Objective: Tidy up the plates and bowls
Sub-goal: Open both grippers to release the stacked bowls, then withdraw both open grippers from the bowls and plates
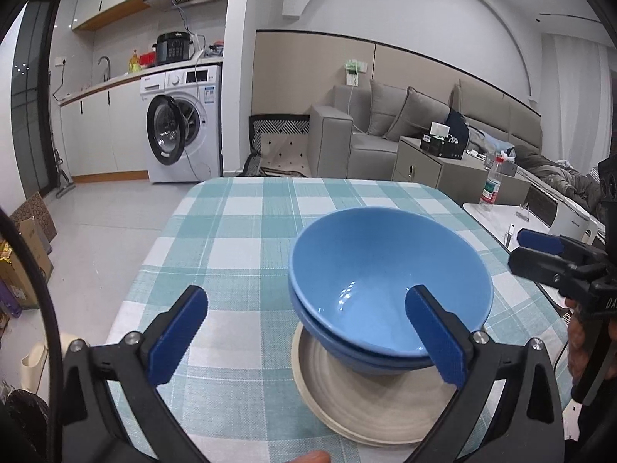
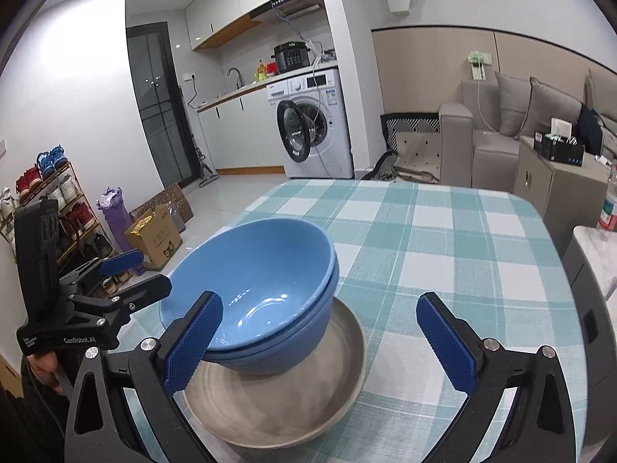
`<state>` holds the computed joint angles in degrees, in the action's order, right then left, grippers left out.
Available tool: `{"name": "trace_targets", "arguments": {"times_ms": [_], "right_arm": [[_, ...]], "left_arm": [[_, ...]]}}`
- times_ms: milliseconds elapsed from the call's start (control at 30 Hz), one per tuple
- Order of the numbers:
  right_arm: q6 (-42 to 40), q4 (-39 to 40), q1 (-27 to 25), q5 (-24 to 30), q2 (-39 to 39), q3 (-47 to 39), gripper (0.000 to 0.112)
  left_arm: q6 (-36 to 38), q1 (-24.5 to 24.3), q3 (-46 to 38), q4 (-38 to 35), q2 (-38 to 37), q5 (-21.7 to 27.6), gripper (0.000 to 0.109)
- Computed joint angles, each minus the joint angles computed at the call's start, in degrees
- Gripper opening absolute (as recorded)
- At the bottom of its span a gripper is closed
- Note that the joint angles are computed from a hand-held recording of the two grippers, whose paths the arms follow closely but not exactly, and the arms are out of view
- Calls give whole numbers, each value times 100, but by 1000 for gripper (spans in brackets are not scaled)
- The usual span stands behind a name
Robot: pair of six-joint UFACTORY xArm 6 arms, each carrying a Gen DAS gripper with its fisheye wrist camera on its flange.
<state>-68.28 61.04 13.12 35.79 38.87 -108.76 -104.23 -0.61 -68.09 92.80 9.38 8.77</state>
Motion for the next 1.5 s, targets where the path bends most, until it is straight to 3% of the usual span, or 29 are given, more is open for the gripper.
{"name": "trace_targets", "arguments": {"times_ms": [200,400,567,1000,1300,1500], "right_arm": [[-1121,875,-114,-157,-369,590,102],[-1643,1174,-198,-129,-542,968,102],[-2238,1479,-227,-152,-761,1390,102],[-3357,2470,-388,48,-1145,2312,102],[-3809,2814,-478,226,-1227,2615,102],[-4125,3052,-493,353,-1277,2719,102]], "left_arm": [[-1839,-199,191,1939,-197,386,103],[-2703,-262,318,2722,-237,385,103],[-2938,-312,447,2856,-304,412,103],[-3684,-639,931,3551,-507,1029,103],[-3311,-753,1086,3211,-455,1385,103],[-3496,-796,1144,3312,-424,1576,103]]}}
